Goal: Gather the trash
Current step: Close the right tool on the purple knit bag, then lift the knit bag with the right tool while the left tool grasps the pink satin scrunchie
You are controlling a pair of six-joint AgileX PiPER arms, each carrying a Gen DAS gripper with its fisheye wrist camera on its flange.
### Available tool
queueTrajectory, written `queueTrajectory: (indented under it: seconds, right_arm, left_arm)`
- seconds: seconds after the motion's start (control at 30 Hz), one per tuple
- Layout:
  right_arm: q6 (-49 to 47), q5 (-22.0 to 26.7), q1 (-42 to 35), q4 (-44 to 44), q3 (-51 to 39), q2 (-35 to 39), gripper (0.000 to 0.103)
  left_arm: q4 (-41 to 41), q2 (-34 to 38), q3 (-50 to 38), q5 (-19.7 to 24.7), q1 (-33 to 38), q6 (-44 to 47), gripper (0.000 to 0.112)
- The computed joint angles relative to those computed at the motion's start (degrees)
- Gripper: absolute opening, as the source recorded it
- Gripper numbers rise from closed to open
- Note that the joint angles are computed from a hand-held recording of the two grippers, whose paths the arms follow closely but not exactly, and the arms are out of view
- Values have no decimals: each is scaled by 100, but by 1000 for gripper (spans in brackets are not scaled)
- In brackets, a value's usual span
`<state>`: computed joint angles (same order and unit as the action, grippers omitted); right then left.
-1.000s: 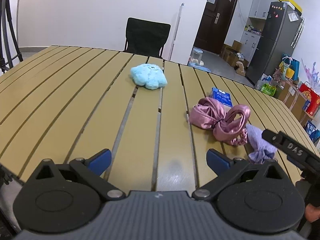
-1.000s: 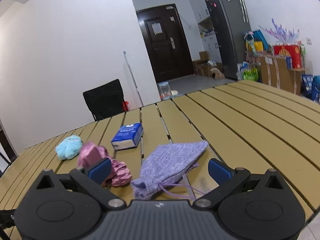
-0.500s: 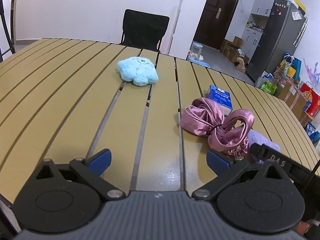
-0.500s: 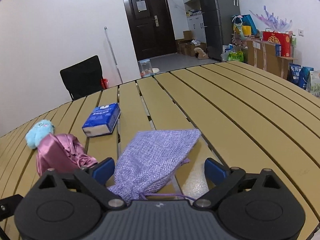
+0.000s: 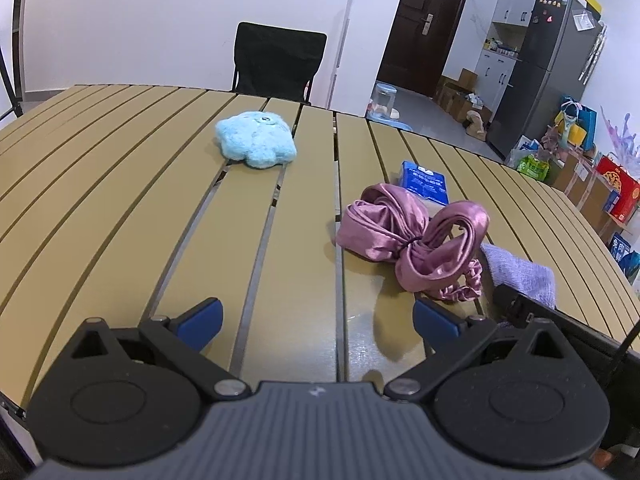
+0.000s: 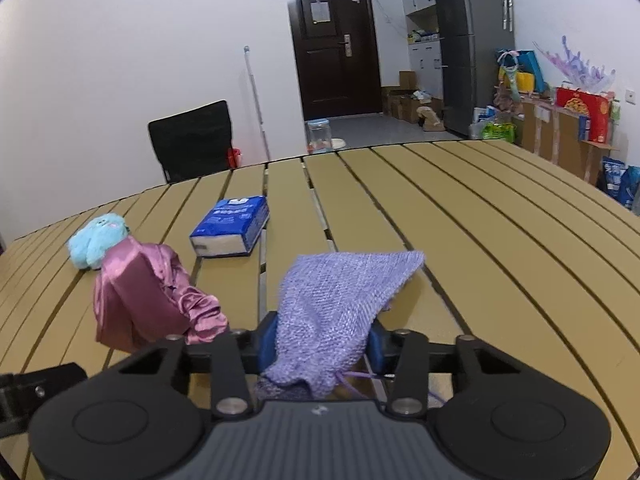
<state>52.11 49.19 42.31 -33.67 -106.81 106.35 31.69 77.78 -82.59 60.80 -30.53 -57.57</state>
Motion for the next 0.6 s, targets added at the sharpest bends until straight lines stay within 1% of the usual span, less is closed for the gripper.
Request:
queueTrajectory:
  seconds: [0.03,0.1,0.17,0.23,0.43,0.53,0.6]
  right_arm:
    - [46,-96,-26,8,106,-65,31]
    - [262,-387,-88,-21,402,-236,24]
    - [516,-633,-161,-78,703,-417,22]
    - [748,-848,-231,-188,981,-600,21]
    - [1406,-1433,-495,-622,1791,-1247,21]
    - [1607,-1643,-643,-735,2062,-1477,21]
    - [1676,-1777,-755,-779,2219,-1611,21]
  left_arm:
    - [31,7,-1,11,-35,-22,103]
    - [34,21,-6,-2,-77,-45,103]
    - [70,45,-28,-4,-153,-98,103]
    - [105,89,-58,-32,-227,-151,103]
    - [466,272,-229,-30,-781,-428,103]
    - [663,564,-541,175,-1026,-431,103]
    - [739,892,-966,407,-1093,-371,103]
